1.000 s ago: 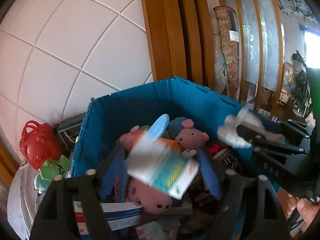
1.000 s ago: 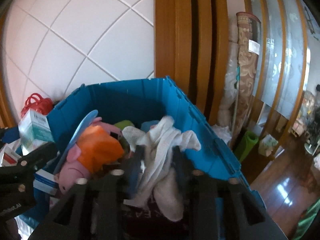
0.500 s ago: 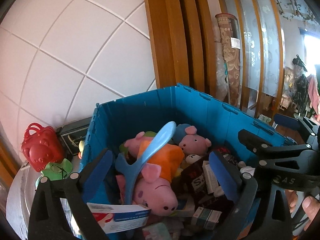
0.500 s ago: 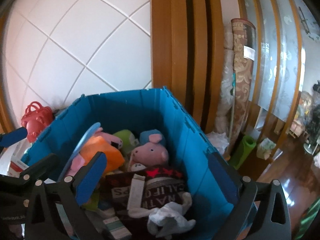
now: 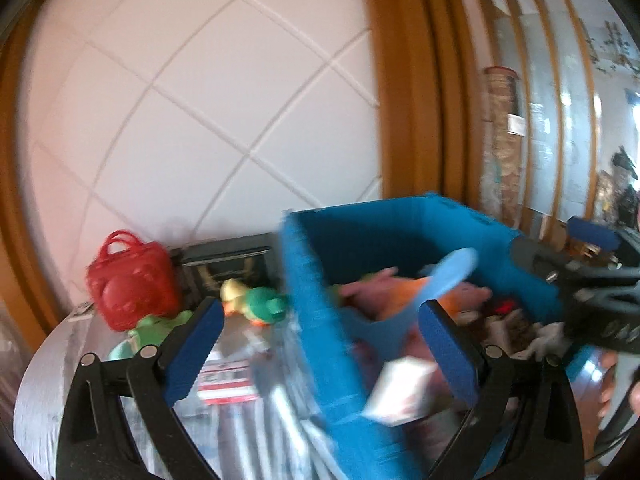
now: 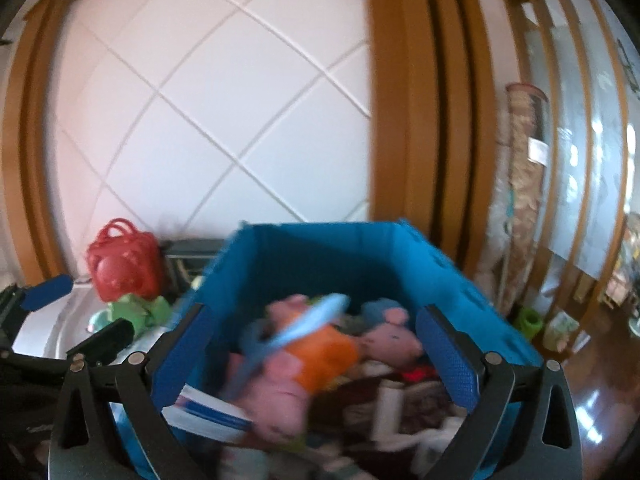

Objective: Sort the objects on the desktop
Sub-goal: 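Move both tools back to the bed and grasp the green frog hat with the left tool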

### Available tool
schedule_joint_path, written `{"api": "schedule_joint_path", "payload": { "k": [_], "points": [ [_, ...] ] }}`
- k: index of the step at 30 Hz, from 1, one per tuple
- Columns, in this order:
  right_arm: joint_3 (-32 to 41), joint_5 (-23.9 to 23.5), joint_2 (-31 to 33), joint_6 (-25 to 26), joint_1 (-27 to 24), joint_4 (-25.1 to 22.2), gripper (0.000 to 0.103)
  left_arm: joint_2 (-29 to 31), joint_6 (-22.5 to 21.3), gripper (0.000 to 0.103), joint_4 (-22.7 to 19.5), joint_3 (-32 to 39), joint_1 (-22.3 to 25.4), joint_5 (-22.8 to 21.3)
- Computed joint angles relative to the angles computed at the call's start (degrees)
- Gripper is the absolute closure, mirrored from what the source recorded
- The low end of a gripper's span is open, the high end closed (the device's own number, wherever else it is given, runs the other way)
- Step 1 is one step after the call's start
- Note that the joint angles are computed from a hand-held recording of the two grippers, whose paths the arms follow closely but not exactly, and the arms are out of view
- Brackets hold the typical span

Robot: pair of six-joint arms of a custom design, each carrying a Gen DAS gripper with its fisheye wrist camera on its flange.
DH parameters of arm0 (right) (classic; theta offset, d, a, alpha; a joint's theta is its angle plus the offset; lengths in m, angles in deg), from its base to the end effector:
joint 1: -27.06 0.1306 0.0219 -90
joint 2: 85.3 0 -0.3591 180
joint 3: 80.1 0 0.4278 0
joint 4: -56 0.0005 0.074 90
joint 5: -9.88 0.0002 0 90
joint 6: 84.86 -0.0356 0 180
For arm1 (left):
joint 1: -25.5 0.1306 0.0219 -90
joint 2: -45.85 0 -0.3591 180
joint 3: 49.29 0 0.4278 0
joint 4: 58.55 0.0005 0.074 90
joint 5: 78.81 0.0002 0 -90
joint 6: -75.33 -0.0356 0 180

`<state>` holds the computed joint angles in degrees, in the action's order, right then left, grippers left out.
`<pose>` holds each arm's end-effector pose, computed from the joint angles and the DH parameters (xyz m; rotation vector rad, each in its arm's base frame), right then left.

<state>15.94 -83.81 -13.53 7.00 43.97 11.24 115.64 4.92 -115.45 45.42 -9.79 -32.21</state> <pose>0.3842 0.1187 0.6090 -0.3581 1.9015 0.2375 0.3162 -0.1944 0.5948 -0.1578 1.9642 0.1879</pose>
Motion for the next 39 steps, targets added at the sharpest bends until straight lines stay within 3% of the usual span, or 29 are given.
{"api": "schedule_joint_path", "payload": {
  "k": [5,11,16,20,24,28,32,36,38,39],
  "points": [
    [2.2,7.2,2.0,-2.2,11.0,0.5,0.000,-9.4,-2.1,0.004,-2.4,-8.1,11.7,6.8],
    [7.3,13.8,8.6,-6.1,22.7,0.2,0.000,-16.3,-9.7,0.004,-3.2,-15.5,31.4,20.8],
    [12.6,15.3,17.0,-10.5,27.3,-2.8,0.000,-16.3,-15.1,0.004,-3.4,-19.1,47.6,30.6],
    [17.7,15.9,24.1,-12.7,28.2,-7.0,0.000,-12.5,-16.8,0.004,-2.4,-19.7,54.9,36.0],
    [23.6,16.2,31.5,-13.3,27.6,-11.6,0.000,-5.9,-15.8,0.004,-0.9,-18.3,58.5,39.5],
    [30.2,15.9,39.1,-12.7,26.0,-15.3,0.000,1.7,-13.8,0.004,0.9,-15.1,58.9,40.5],
    [38.9,14.2,48.4,-13.3,23.8,-18.8,0.000,12.8,-11.3,0.004,2.4,-8.7,58.5,41.3],
    [53.8,12.3,61.7,-14.4,21.5,-25.0,0.000,25.0,-9.6,0.004,2.4,-0.2,57.7,40.3],
    [65.9,11.7,70.6,-14.8,20.6,-30.6,0.000,29.3,-9.3,0.004,2.6,2.9,57.1,38.7],
    [73.1,14.0,75.6,-13.5,20.7,-33.0,0.000,32.0,-9.2,0.004,2.3,5.0,56.8,37.9]
  ]
}}
